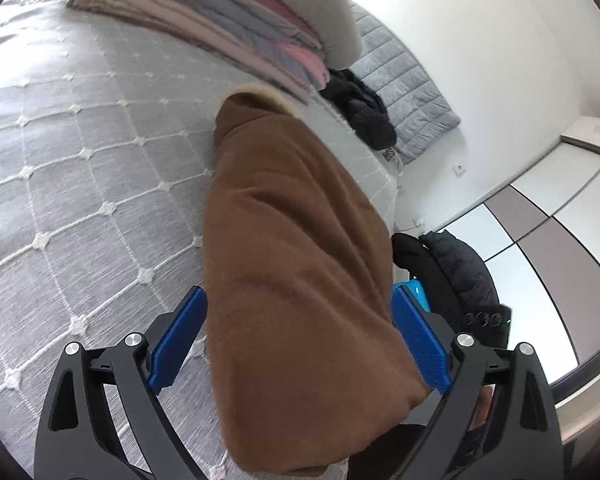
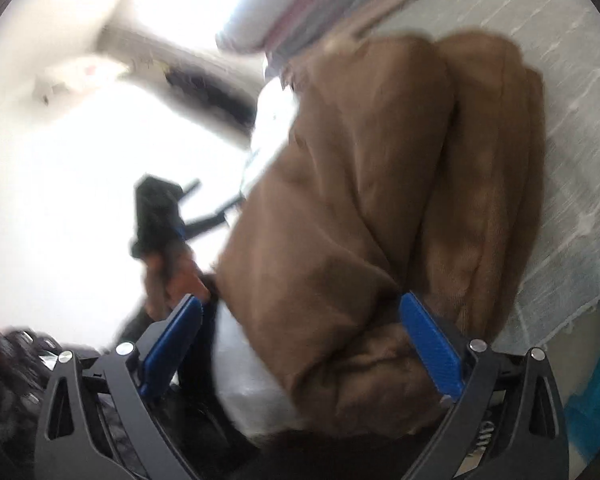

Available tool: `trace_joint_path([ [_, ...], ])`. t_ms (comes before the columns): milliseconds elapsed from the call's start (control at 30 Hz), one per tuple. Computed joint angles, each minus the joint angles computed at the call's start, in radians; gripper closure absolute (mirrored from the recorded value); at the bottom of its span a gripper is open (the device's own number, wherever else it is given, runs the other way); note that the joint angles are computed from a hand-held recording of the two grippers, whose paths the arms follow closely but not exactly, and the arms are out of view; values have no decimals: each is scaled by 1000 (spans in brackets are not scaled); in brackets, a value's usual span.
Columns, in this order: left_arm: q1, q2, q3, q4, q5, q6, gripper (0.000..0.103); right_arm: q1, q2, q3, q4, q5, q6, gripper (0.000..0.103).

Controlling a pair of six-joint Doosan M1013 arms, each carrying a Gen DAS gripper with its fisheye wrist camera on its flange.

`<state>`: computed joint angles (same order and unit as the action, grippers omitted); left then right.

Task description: Fold large clothes

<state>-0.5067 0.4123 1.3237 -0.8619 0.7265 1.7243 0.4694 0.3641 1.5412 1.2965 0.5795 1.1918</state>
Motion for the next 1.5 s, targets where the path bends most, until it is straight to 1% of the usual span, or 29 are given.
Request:
trace_joint_path([
  [33,6,5,-4,1,15,-28,14,-2,-9,12,-6,-30,35,7],
  [67,13,10,-5,-13,30,-46,14,-3,-13,19,-46,-59,112,7],
  [100,25,21,-11,-37,60,-72,14,-14,-19,33,-81,-72,186,7],
  [200,51,57,-30,-100,138,-110,14,-37,-11,61,-86,-71,302,7],
  [233,55,66,-37,-95,152,-131,14,-46,-9,68,-86,-66,319,7],
  [267,61,79,-46,-94,171,-156,14,-52,-2,77,-49,-58,313,7],
  [333,69,99,-51,-134,194,-155,14,-63,11,93,74,-33,235,7],
  [400,73,126,-68,-151,230,-166,14,-65,22,97,151,-5,183,7],
  [467,70,142,-75,-168,247,-167,14,-72,47,100,259,56,100,7],
  [533,69,153,-77,-202,251,-146,14,-81,69,97,306,122,73,7],
  [600,71,160,-80,-240,269,-132,14,-70,104,74,349,179,43,7],
  [667,74,172,-86,-305,309,-84,14,-69,116,69,432,239,-52,7],
  [700,69,179,-99,-292,330,-85,14,-66,118,58,421,240,-63,6],
  [767,59,202,-133,-258,380,-102,14,-65,127,34,348,236,1,6],
  [800,52,210,-147,-245,392,-111,12,-65,136,24,331,243,19,6],
  [867,42,219,-166,-222,403,-128,8,-62,147,-5,300,247,68,6],
  [967,25,226,-194,-158,401,-163,8,-60,148,-7,294,247,68,6],
  [1033,12,220,-196,-112,375,-153,14,-58,142,4,309,235,36,6],
  [1067,4,213,-195,-70,360,-145,21,-55,138,10,315,222,20,6],
  [1100,-2,205,-191,-38,348,-136,26,-46,129,14,290,188,17,7],
  [1133,-6,203,-195,-17,343,-134,30,-32,126,-8,237,157,60,10],
  [1167,-17,187,-178,3,294,-136,36,-23,118,-13,180,127,97,14],
  [1200,-25,181,-179,41,284,-136,41,-14,111,-20,128,105,138,33],
  [1233,-31,176,-182,74,279,-141,42,-7,103,-18,79,77,181,49],
  [1267,-42,169,-186,118,267,-149,44,-5,96,-9,82,62,186,51],
  [1333,-63,166,-205,192,250,-173,46,6,85,-1,68,31,197,59],
  [1433,-90,160,-231,280,228,-203,50,25,64,-5,24,-18,225,65],
  [1500,-97,157,-250,312,223,-206,52,33,55,-14,14,-33,225,66],
])
